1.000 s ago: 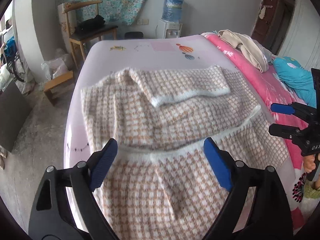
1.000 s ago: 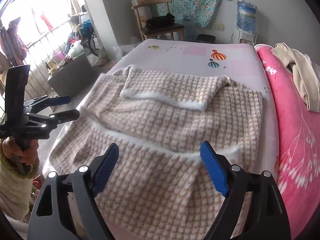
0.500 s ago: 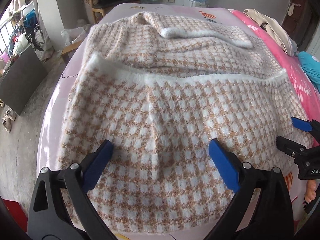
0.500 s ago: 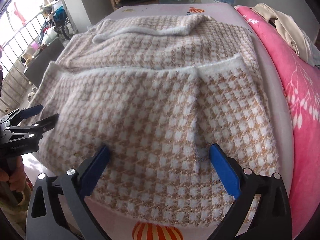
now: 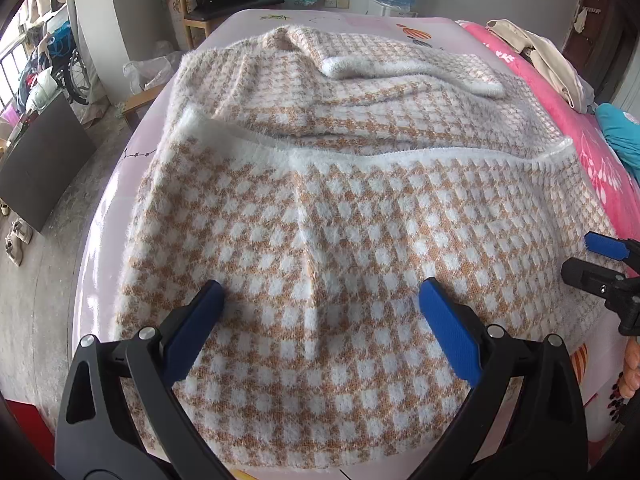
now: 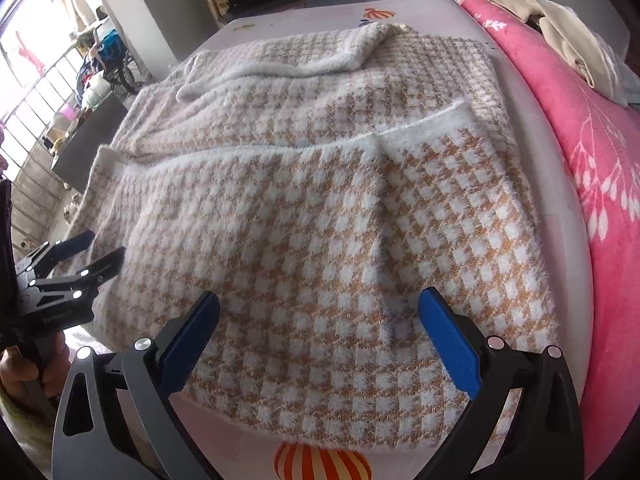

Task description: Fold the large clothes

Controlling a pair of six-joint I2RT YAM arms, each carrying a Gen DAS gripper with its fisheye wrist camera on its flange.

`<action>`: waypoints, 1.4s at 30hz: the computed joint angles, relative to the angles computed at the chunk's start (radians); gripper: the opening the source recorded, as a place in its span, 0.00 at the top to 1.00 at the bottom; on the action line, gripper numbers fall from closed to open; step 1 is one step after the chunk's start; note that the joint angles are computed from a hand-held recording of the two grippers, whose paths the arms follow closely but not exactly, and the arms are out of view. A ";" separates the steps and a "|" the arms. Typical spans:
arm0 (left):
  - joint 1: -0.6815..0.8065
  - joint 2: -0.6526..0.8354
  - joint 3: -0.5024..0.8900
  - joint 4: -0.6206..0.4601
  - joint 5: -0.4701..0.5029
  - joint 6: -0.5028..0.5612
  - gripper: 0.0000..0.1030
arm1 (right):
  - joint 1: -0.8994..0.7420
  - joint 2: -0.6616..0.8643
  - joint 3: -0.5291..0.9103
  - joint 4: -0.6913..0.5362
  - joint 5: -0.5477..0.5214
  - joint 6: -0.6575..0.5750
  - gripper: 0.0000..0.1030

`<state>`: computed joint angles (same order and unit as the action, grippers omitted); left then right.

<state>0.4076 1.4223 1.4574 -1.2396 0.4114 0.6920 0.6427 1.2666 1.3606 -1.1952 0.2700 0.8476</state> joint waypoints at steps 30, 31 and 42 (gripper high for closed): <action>0.085 0.009 0.027 0.007 0.092 0.032 0.08 | 0.063 -0.040 -0.119 0.141 0.076 0.042 0.06; 0.106 0.004 0.029 0.017 0.108 0.040 0.08 | 0.064 -0.040 -0.119 0.139 0.077 0.036 0.06; 0.228 0.168 0.229 0.007 0.186 0.001 0.43 | 0.057 -0.020 -0.103 0.132 0.061 -0.005 0.05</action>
